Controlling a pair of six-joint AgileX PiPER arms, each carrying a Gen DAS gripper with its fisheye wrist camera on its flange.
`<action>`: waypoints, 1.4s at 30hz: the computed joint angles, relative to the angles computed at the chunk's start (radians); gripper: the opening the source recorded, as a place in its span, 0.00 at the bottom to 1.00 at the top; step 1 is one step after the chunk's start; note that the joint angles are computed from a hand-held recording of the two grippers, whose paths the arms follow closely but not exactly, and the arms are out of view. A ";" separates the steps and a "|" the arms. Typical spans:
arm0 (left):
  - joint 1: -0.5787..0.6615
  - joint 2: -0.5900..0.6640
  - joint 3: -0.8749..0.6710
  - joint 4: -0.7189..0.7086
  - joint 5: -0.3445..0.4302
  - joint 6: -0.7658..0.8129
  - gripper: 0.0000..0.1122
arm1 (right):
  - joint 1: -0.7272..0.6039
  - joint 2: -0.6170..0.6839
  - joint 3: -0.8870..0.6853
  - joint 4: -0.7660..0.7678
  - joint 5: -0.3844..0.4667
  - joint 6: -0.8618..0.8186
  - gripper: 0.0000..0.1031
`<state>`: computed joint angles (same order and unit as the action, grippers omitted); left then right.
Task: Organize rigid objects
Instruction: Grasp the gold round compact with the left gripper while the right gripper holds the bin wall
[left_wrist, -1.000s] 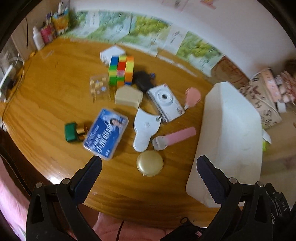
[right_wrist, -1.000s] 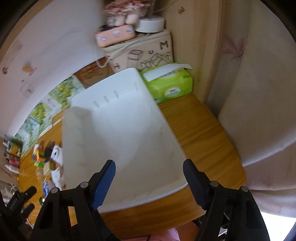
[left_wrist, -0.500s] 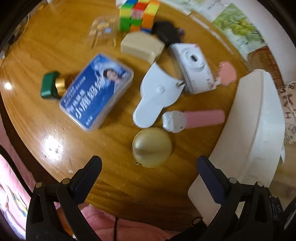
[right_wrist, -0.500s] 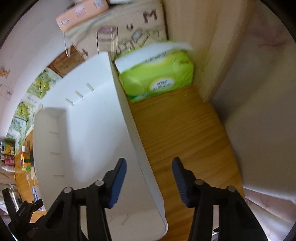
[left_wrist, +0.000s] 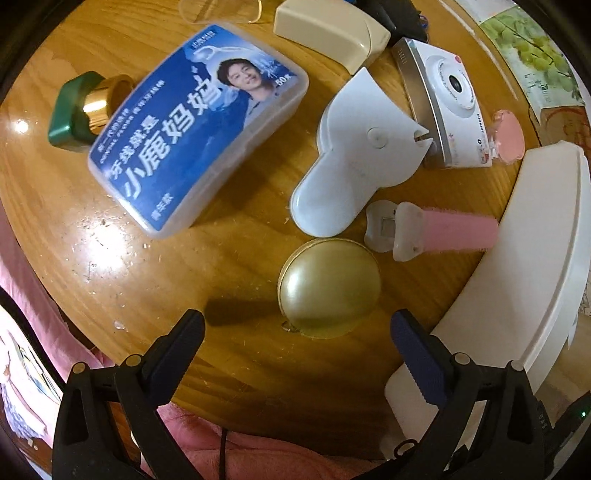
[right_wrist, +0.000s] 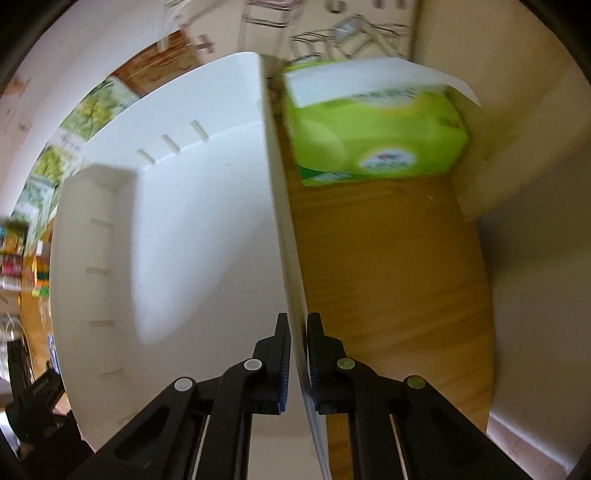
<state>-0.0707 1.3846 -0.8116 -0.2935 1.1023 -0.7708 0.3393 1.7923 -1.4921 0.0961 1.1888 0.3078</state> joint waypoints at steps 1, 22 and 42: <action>-0.002 0.008 -0.003 -0.006 -0.003 0.002 0.89 | 0.005 0.005 -0.003 0.003 -0.006 -0.008 0.08; 0.033 0.170 -0.234 0.021 0.077 -0.003 0.67 | 0.104 0.135 -0.158 -0.031 -0.037 -0.028 0.08; -0.034 0.088 -0.129 -0.060 -0.041 -0.041 0.46 | 0.066 0.061 -0.082 0.003 -0.026 -0.073 0.08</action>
